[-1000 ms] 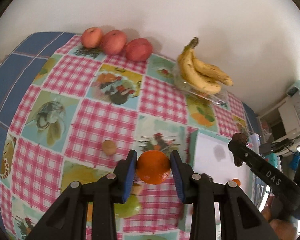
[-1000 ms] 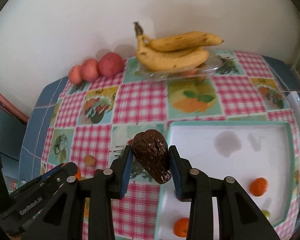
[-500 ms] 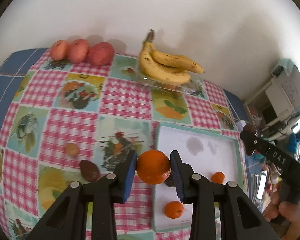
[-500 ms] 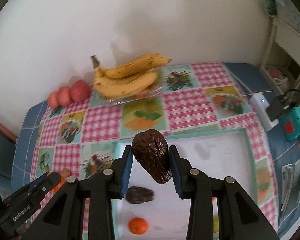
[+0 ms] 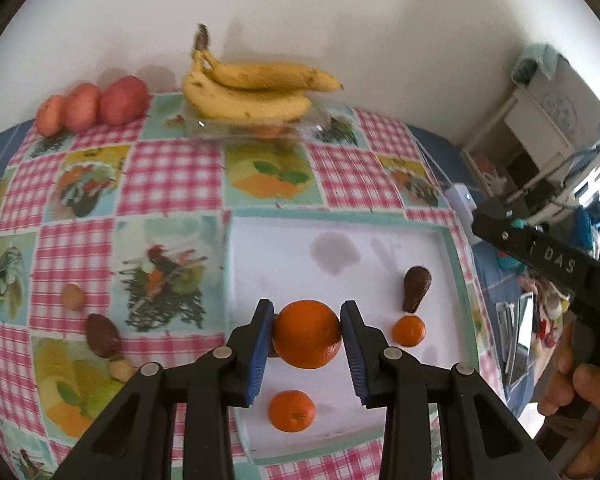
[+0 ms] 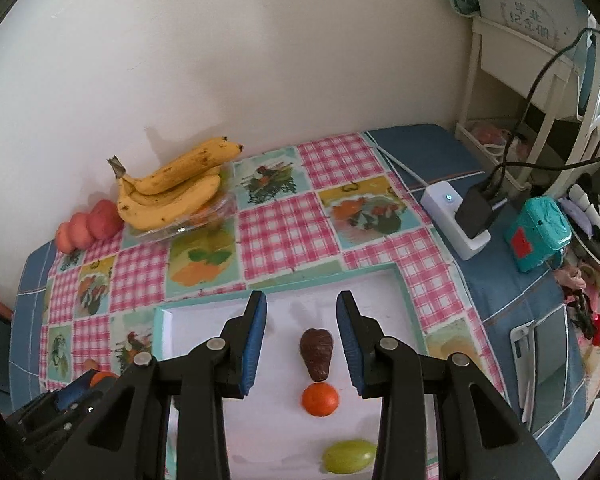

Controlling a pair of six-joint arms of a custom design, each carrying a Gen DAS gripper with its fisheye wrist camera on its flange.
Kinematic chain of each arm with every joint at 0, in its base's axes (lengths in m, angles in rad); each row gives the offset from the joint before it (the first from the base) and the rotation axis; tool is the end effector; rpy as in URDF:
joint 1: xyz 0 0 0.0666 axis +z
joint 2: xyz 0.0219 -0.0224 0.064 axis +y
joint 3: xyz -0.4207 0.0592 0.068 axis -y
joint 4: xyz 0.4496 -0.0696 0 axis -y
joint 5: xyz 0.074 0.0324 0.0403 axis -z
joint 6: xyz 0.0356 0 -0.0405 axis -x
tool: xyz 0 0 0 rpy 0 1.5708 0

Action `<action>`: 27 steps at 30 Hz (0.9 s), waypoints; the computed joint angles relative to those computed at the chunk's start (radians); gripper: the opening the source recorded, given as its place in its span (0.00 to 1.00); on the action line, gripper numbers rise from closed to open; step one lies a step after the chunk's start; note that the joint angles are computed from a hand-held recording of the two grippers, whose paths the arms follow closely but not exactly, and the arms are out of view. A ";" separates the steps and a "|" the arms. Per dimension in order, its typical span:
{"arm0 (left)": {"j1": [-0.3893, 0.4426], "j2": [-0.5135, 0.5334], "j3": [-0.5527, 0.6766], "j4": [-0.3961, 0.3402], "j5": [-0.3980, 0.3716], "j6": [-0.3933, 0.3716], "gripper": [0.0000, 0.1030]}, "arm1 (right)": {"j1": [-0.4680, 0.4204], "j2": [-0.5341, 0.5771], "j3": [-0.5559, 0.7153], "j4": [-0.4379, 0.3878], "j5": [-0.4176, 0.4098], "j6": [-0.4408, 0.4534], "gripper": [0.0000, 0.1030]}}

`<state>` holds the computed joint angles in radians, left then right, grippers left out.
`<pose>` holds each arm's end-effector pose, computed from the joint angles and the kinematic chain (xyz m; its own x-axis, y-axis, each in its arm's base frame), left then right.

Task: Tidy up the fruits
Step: 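Carry the dark brown fruit and orange into the white tray while both tools open to release them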

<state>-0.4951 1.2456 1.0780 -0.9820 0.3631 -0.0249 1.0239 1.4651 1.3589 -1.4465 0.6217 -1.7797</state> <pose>0.3800 -0.2200 0.3780 -0.7885 0.4522 -0.4168 0.5917 0.7425 -0.3139 0.2749 0.4108 0.4055 -0.5660 0.5995 -0.5659 0.6515 0.7459 0.1385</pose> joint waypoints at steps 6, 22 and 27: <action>-0.063 0.042 -0.021 -0.028 -0.025 -0.016 0.36 | -0.012 -0.017 -0.044 0.042 -0.043 0.005 0.37; -0.135 0.093 -0.051 -0.043 -0.092 -0.036 0.36 | -0.036 -0.022 -0.099 0.135 -0.121 0.030 0.37; -0.126 0.100 -0.043 -0.041 -0.089 -0.030 0.38 | -0.041 -0.022 -0.107 0.146 -0.137 0.026 0.37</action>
<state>-0.6213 1.3455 1.0353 -1.0229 0.2742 -0.0553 0.9826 1.4430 1.2514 -1.3005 0.4847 -1.7538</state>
